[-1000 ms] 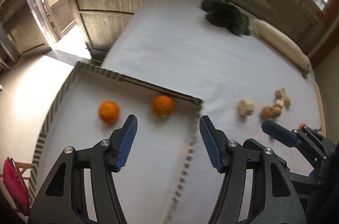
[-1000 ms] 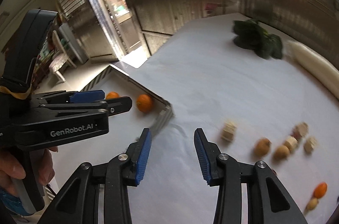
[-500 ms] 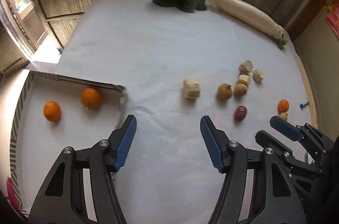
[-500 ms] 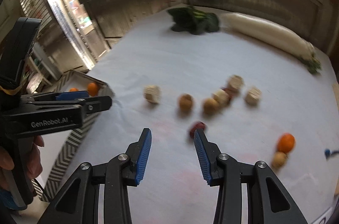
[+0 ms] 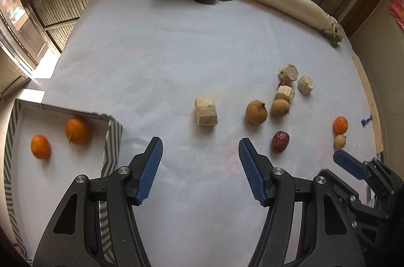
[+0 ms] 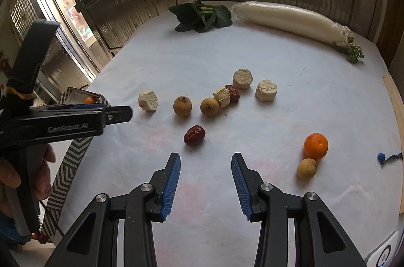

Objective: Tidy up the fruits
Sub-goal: 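Move the open right tool back to the round white slice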

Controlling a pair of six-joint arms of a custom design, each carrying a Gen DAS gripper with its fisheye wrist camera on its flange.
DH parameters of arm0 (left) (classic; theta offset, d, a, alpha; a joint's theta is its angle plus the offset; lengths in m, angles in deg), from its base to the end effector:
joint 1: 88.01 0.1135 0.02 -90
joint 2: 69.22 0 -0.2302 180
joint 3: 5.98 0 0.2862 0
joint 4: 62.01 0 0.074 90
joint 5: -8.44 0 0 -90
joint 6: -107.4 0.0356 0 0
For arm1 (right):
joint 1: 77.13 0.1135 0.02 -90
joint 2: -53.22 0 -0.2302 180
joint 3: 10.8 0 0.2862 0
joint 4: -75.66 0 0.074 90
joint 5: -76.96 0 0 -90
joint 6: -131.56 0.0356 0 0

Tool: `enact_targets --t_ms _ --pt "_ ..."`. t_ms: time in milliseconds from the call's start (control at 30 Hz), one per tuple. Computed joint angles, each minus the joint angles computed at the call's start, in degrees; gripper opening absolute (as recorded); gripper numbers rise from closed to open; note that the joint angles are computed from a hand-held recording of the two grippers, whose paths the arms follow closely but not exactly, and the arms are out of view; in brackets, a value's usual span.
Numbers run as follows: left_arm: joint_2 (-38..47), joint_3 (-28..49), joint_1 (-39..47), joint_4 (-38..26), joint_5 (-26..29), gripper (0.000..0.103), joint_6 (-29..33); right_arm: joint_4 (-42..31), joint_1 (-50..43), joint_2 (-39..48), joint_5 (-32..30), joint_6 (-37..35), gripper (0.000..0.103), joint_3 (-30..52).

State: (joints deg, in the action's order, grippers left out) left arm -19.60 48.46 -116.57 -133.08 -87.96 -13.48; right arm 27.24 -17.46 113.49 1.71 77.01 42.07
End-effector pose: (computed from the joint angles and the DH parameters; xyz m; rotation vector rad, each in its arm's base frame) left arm 0.1777 -0.0922 0.2128 -0.0871 2.7220 -0.1517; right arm 0.1344 0.2117 0.1868 -0.4327 2.4972 0.3534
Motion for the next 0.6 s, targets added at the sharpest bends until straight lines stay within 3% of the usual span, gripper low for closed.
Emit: enact_targets --t_ms 300,400,600 --pt "12.34 3.70 3.77 4.51 -2.19 0.063 5.66 0.98 -1.70 1.47 -1.44 -0.95 0.040 0.41" --pt "11.11 3.10 6.53 4.52 -0.06 0.063 7.94 1.51 -2.16 1.70 -1.78 -1.13 0.041 0.39" --pt "7.83 1.69 10.50 2.83 -0.88 0.063 10.41 3.84 -3.80 4.64 -3.57 -2.61 0.041 1.46"
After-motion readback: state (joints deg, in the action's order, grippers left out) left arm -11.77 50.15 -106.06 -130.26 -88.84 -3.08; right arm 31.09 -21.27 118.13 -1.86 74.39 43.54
